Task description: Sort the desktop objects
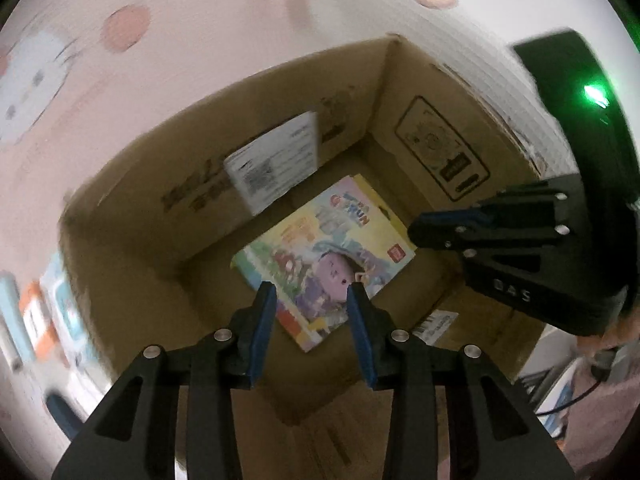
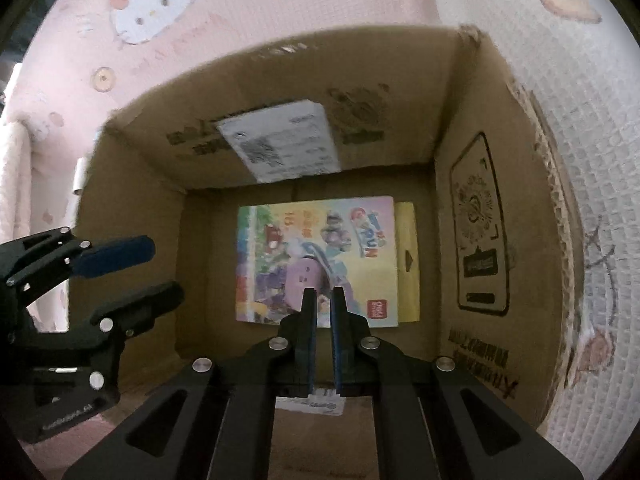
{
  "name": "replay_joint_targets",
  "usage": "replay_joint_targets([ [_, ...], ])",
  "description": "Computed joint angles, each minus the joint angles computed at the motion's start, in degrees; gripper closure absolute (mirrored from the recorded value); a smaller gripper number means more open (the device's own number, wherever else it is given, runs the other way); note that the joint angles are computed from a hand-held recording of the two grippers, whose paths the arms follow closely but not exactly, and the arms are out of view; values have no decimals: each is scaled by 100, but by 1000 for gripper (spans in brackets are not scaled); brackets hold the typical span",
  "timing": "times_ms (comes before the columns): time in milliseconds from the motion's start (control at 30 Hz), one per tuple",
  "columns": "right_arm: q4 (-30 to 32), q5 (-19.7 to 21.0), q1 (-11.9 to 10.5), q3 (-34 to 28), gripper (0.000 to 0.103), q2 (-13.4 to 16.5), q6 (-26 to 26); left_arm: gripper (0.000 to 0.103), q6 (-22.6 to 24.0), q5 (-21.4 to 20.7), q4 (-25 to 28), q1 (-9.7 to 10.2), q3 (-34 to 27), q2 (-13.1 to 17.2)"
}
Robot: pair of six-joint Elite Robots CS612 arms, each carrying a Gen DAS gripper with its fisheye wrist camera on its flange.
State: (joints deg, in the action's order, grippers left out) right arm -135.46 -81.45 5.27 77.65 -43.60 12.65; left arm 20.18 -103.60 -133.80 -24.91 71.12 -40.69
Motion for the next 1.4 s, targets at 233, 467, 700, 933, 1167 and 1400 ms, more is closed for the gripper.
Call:
replay_joint_targets([
  [233, 908, 399, -106, -357, 93, 231, 381, 53, 769, -175, 1342, 37, -977, 540],
  [467, 1725, 973, -195, -748, 64, 470, 1071, 53, 1088, 191, 1643, 51, -1242, 721],
  [700, 1576, 1667, -307, -723, 55, 519, 2714, 53, 1095, 878, 2277, -111, -1566, 801],
  [933, 820, 1356, -219, -341, 47, 404, 4408, 53, 1227, 407, 2014, -53, -1751, 949],
  [1167, 512, 1273, -193, -99, 47, 417, 5687, 53, 2244, -190, 1932, 147, -1479, 712],
  [1400, -141, 768, -121, 136, 46, 421, 7094, 53, 2699, -526, 655, 375, -914, 480],
])
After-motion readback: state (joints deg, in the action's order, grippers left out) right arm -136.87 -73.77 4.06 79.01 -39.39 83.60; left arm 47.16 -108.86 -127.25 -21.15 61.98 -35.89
